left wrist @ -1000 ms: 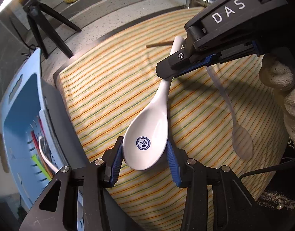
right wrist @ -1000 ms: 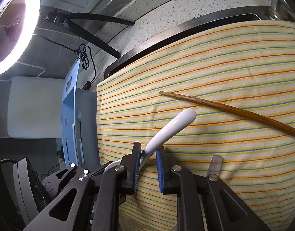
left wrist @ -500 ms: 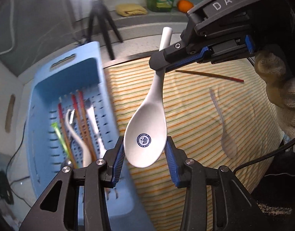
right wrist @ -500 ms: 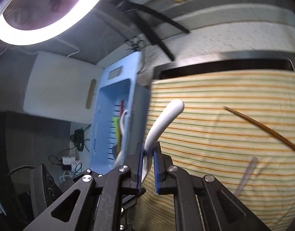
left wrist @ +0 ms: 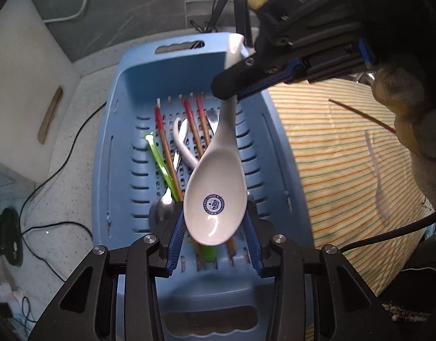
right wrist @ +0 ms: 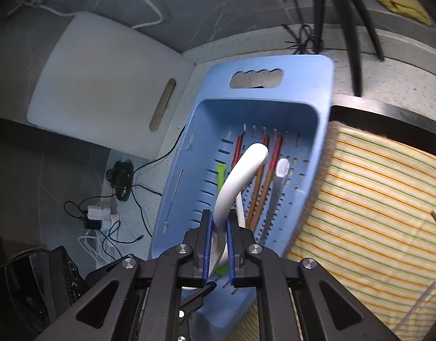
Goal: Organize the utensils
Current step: 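Carry the white ceramic spoon over the blue basket with both grippers, then open both grippers to drop the white spoon into the basket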
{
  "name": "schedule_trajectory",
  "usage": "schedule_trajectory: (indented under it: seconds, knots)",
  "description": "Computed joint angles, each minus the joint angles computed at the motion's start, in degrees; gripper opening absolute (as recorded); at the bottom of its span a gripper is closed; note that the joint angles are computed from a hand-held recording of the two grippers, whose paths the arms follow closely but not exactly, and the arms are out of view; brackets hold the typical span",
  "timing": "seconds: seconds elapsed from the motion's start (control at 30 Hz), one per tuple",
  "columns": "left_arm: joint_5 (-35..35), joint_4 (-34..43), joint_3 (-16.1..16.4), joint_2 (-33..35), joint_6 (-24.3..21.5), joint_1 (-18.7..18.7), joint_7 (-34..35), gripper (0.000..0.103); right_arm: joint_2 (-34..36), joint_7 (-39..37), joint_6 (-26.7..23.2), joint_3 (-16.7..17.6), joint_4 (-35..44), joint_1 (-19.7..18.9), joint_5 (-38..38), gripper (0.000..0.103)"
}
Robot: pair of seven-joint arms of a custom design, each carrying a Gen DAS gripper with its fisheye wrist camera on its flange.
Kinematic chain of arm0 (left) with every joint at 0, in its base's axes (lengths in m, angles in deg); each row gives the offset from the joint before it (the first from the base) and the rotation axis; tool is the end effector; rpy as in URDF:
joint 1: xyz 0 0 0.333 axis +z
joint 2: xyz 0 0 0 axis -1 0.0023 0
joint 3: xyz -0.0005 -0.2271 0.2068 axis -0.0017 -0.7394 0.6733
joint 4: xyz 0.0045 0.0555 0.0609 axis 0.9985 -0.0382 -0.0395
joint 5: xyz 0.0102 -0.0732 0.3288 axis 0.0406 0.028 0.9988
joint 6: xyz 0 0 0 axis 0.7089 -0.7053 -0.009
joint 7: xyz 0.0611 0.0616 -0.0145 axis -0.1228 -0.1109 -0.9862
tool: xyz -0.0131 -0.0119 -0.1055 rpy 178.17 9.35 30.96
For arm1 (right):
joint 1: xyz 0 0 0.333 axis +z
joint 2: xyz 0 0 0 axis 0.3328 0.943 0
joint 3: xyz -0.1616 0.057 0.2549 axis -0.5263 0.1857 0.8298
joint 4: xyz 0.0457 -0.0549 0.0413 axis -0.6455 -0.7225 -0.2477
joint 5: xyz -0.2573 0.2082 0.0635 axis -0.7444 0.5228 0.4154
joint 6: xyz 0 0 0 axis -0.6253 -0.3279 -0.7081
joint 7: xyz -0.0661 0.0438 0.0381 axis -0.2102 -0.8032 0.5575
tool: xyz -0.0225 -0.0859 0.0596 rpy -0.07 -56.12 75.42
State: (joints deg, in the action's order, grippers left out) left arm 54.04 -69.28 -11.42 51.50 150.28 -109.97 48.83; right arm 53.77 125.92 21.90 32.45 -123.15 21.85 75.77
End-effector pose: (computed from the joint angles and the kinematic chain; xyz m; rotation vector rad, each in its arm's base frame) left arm 0.4477 -0.3074 0.4612 -1.7543 2.2928 -0.4785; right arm 0.6000 0.1269 0.4754 -2.0253 1.5136 0.5566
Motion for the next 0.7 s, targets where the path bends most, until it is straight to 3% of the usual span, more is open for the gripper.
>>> schedule_trajectory:
  seconds: [0.2,0.7]
  knots:
    - [-2.30,-0.24,-0.04,0.96,-0.89,0.11,2.78,0.033,2.70,1.64,1.39,0.65,1.91,2.35,-4.48,0.009]
    - [-6.00,0.30,1.01,2.72,-1.20,1.00,4.89,0.032,6.63,3.24,0.70,2.19,4.81,2.73,-7.67,0.009]
